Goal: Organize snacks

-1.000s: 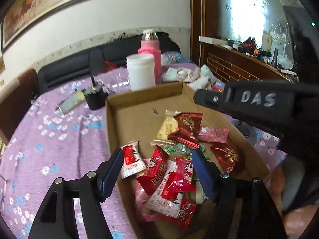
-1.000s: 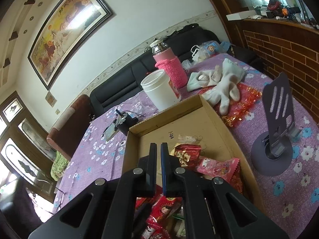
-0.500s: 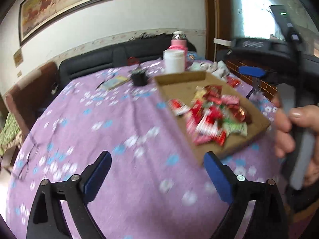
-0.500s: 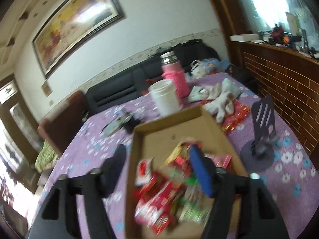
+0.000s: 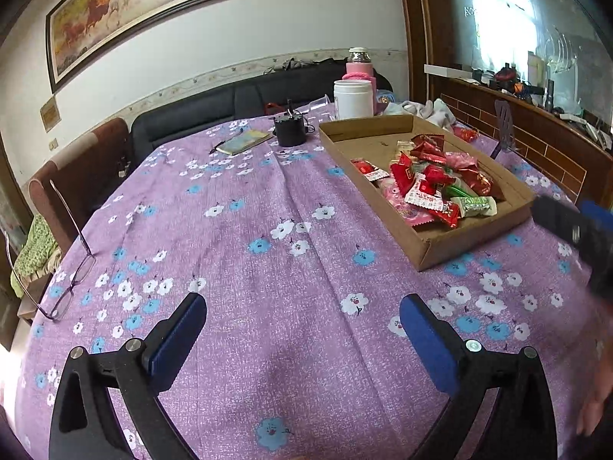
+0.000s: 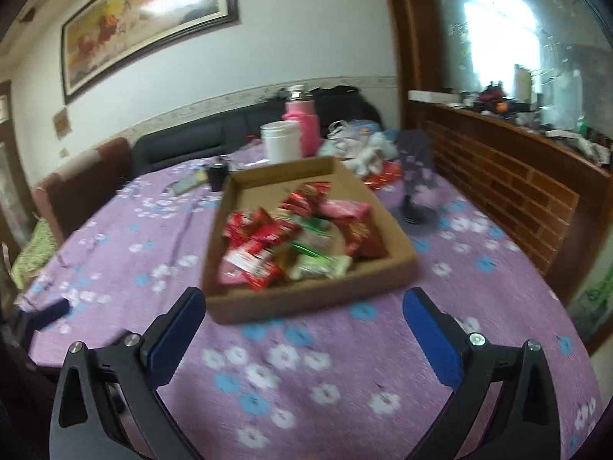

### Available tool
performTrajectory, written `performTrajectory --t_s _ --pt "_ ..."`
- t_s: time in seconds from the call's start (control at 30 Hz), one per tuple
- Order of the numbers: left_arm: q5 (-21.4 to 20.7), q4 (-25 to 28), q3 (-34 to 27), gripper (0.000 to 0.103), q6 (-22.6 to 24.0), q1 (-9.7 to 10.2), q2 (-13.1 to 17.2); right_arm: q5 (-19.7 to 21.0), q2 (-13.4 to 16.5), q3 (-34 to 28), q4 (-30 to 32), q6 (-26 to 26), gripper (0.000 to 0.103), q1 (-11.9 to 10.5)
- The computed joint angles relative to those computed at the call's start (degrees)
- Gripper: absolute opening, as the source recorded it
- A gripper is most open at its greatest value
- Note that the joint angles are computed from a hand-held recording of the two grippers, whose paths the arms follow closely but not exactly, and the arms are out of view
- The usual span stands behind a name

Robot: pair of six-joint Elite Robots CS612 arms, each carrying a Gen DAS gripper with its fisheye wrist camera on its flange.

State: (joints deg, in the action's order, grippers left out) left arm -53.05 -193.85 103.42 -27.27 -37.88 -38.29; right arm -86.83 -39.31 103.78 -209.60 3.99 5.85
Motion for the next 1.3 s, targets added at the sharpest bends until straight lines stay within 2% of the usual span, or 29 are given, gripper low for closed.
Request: performTrajectory --t_s 0.1,0.23,0.27,0.4,0.53,0.63,1.0,1.3 --pt "-0.25 0.18 -0.01 0.102 0.5 -0.07 -0.02 -2.38 0.5 0.08 -0.62 0.12 0.103 0.31" --pt "5.84 2.75 -0.7 0.102 -0.14 -1.06 0.46 -5.47 0.66 -0.49 0.19 -0.15 0.102 0.99" --pt "5.98 2.43 -0.71 0.102 0.0 -1.09 0.56 -6.01 0.66 -0.32 -0.51 -0.56 0.102 1.16" --pt "3.84 3.59 -0.81 0.102 -0.64 -0.42 0.31 -7.69 1.06 -0.62 -2.16 -3.64 0.102 2.14" --pt "3.59 3.57 -0.52 0.102 -2.12 -0.15 0.11 -8.68 1.15 -1.09 -1.16 -5.64 0.102 2.71" --pt "1.78 3.8 -0.5 0.102 -2.64 0.22 0.0 -9.02 1.25 -1.29 -1.07 -5.79 0.102 2.89" --pt "1.78 2.39 -0.19 0.102 -2.11 0.03 0.03 -9.55 1.73 -1.79 -2.55 -8.07 0.102 3.63" --pt "-0.34 2.05 0.24 0.102 -3.25 0.59 -0.34 -8.35 1.62 -2.02 -1.07 -7.86 0.102 3.47"
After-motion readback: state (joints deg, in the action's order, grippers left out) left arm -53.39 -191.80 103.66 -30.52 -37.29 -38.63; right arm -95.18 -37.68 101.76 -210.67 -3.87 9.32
